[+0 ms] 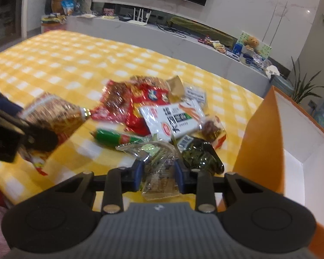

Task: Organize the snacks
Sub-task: 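Carry both bags into the orange box and open both grippers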

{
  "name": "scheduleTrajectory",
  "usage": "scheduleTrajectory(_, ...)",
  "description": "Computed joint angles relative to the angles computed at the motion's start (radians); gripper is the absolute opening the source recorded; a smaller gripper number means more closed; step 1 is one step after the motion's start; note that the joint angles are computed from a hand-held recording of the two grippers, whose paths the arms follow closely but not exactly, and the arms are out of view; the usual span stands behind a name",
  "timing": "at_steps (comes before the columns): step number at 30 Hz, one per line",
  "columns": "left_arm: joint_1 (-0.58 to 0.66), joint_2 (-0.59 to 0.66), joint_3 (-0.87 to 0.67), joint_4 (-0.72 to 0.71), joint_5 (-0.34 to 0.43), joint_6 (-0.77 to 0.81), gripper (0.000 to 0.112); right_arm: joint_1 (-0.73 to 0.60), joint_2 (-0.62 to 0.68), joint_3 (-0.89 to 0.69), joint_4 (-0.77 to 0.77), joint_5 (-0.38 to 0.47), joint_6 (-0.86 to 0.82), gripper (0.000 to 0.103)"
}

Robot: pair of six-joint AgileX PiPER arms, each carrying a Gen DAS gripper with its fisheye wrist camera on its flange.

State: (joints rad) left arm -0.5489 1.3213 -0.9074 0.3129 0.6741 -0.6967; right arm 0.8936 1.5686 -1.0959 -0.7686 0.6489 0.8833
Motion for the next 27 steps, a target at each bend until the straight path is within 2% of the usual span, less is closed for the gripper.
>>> scheduleTrajectory(6, -0.025, -0.022, -0.065, -0.015, 0.08, 0.026, 0.051, -0.045, -0.115, -0.049, 0.243, 0.035, -0.235, 0.029)
scheduleTrajectory(12, -0.053, 0.039, -0.23, -0.084, 0.164, 0.138, 0.051, -0.142, -0.18, -0.156, 0.481, 0.154, -0.505, 0.029)
scheduleTrajectory(16, -0.061, 0.121, -0.391, -0.134, 0.22, 0.246, 0.051, -0.238, -0.187, -0.26, 0.61, 0.254, -0.669, 0.029)
scheduleTrajectory(22, -0.131, 0.271, -0.653, -0.095, 0.25, 0.307, 0.051, -0.383, -0.152, -0.422, 0.64, 0.378, -0.792, 0.029)
scheduleTrajectory(27, -0.164, 0.459, -0.931, -0.137, 0.283, 0.39, 0.051, -0.566, -0.109, -0.532, 0.726, 0.452, -0.875, 0.029)
